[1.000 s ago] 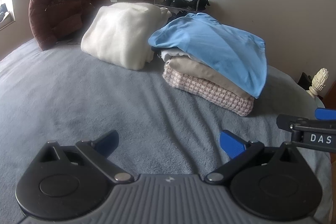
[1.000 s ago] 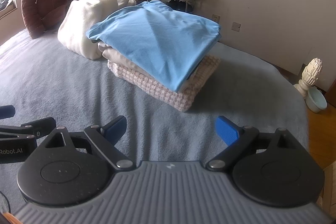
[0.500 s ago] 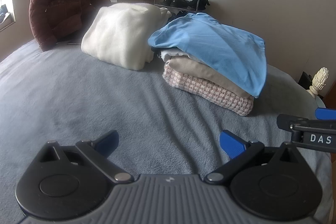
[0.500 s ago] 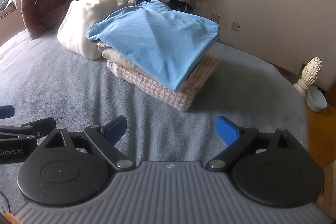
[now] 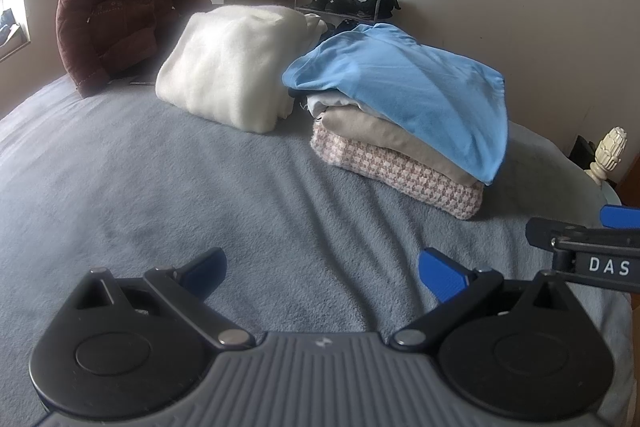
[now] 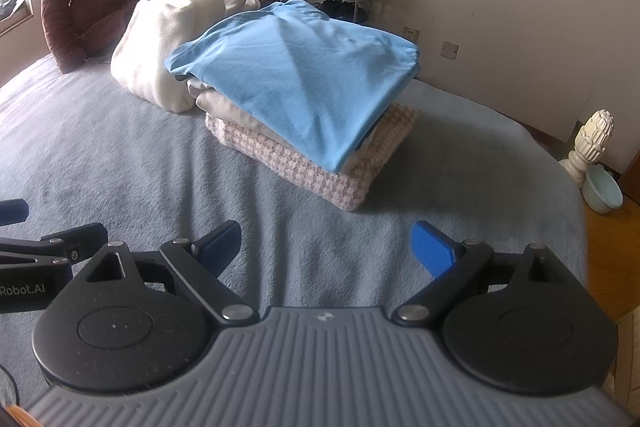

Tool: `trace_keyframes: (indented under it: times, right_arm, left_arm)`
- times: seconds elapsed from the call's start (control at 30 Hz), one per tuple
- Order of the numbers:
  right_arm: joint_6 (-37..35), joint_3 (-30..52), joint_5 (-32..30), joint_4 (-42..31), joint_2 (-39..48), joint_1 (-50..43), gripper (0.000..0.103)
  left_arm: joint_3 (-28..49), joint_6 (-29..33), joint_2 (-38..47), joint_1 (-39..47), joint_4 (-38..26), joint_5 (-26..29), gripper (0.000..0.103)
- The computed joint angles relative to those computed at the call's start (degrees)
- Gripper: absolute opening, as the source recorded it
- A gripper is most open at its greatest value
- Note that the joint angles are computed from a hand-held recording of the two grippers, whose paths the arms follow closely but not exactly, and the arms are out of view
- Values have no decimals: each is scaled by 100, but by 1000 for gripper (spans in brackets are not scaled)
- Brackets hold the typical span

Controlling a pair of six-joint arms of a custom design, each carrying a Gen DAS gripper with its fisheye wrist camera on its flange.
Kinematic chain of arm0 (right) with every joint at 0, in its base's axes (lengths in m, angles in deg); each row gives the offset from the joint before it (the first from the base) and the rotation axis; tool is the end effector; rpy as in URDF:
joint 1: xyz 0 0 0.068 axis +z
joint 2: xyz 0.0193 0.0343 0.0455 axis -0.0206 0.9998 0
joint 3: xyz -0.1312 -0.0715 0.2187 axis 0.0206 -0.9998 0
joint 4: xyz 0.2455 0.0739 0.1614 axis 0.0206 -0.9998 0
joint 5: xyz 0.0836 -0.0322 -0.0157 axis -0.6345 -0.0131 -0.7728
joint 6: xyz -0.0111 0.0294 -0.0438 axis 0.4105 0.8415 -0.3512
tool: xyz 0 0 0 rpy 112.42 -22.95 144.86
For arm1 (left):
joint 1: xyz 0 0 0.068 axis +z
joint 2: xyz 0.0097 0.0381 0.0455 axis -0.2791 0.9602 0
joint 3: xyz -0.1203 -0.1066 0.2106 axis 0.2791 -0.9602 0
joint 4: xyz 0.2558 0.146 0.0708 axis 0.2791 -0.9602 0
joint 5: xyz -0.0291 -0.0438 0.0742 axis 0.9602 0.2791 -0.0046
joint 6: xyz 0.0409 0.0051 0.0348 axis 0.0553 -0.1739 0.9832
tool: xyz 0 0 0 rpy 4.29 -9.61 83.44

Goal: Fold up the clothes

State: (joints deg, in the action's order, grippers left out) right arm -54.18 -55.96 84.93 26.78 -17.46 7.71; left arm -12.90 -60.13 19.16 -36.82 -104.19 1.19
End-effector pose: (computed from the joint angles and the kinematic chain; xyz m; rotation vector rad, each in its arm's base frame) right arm 0.1881 0.0122 0.1729 0.5561 2.2789 -0.3190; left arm 0.2848 -0.1149 0.1891 0.6742 2.2923 -0.3518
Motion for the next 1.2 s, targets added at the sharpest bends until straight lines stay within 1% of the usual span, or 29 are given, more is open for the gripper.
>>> trace_keyframes:
  times: [1.2]
  right_arm:
    - [36, -6, 25, -148, -72, 53, 92]
  left_arm:
    - [-7, -52, -109, -42, -124, -99, 103]
